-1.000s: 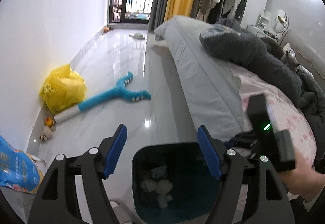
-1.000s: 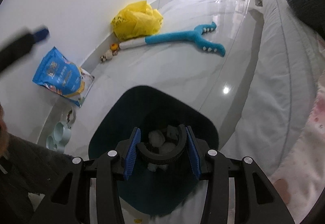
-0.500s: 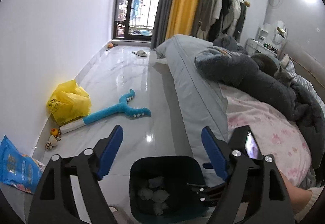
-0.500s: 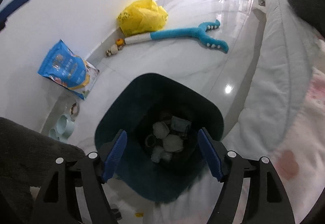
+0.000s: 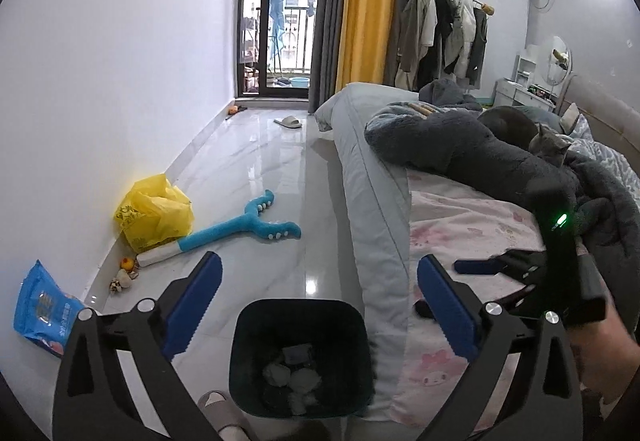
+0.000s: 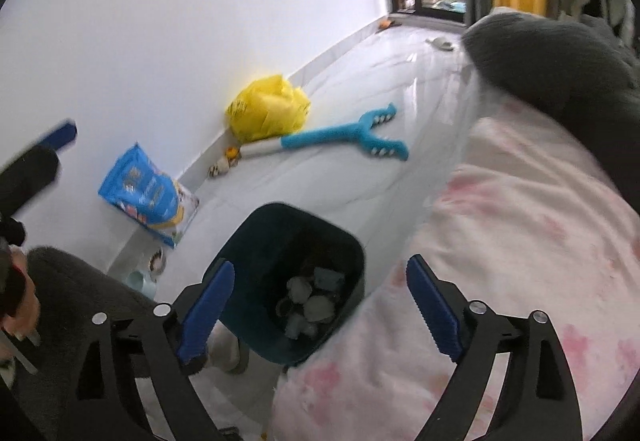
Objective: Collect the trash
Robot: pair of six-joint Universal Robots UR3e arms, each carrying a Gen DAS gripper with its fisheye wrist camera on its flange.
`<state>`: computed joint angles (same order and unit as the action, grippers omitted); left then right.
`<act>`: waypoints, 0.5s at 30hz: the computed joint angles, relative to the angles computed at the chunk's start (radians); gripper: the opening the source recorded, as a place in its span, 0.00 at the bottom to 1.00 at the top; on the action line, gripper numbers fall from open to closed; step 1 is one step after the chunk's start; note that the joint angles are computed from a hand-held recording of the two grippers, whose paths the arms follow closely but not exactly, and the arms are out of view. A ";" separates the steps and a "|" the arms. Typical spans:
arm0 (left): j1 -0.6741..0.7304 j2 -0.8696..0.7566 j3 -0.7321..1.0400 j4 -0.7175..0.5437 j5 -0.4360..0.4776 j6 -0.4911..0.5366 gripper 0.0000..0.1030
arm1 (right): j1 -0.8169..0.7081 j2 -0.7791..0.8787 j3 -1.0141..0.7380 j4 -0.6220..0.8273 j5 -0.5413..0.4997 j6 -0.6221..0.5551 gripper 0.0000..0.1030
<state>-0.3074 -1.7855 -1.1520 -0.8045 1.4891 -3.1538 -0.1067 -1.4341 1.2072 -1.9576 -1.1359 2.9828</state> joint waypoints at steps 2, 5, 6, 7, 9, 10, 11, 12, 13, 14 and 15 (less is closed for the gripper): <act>-0.039 -0.026 0.030 0.002 0.038 -0.032 0.97 | -0.059 -0.062 0.044 0.012 0.033 -0.023 0.87; -0.084 -0.058 0.067 -0.005 0.078 -0.065 0.97 | -0.118 -0.138 0.091 0.025 0.038 -0.066 0.88; -0.105 -0.076 0.089 -0.004 0.098 -0.074 0.97 | -0.145 -0.168 0.111 0.034 0.049 -0.083 0.89; -0.122 -0.085 0.099 -0.004 0.113 -0.081 0.97 | -0.173 -0.198 0.131 0.041 0.063 -0.097 0.89; -0.158 -0.108 0.133 -0.018 0.138 -0.093 0.97 | -0.219 -0.249 0.169 0.052 0.087 -0.114 0.92; -0.170 -0.120 0.150 -0.027 0.142 -0.096 0.97 | -0.243 -0.274 0.188 0.057 0.099 -0.123 0.92; -0.187 -0.136 0.174 -0.035 0.153 -0.098 0.97 | -0.257 -0.292 0.202 0.058 0.105 -0.128 0.93; -0.205 -0.146 0.188 -0.035 0.167 -0.101 0.97 | -0.281 -0.321 0.225 0.061 0.115 -0.140 0.94; -0.220 -0.156 0.201 -0.035 0.176 -0.104 0.97 | -0.302 -0.346 0.245 0.066 0.123 -0.152 0.94; -0.237 -0.165 0.214 -0.034 0.184 -0.104 0.97 | -0.324 -0.373 0.268 0.069 0.130 -0.165 0.95; -0.250 -0.177 0.232 -0.040 0.195 -0.105 0.97 | -0.341 -0.397 0.286 0.074 0.133 -0.175 0.95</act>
<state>-0.5578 -1.9622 -0.9196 -0.8449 1.6843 -3.2586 -0.4472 -1.8307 1.4937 -1.8837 -1.0024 2.8074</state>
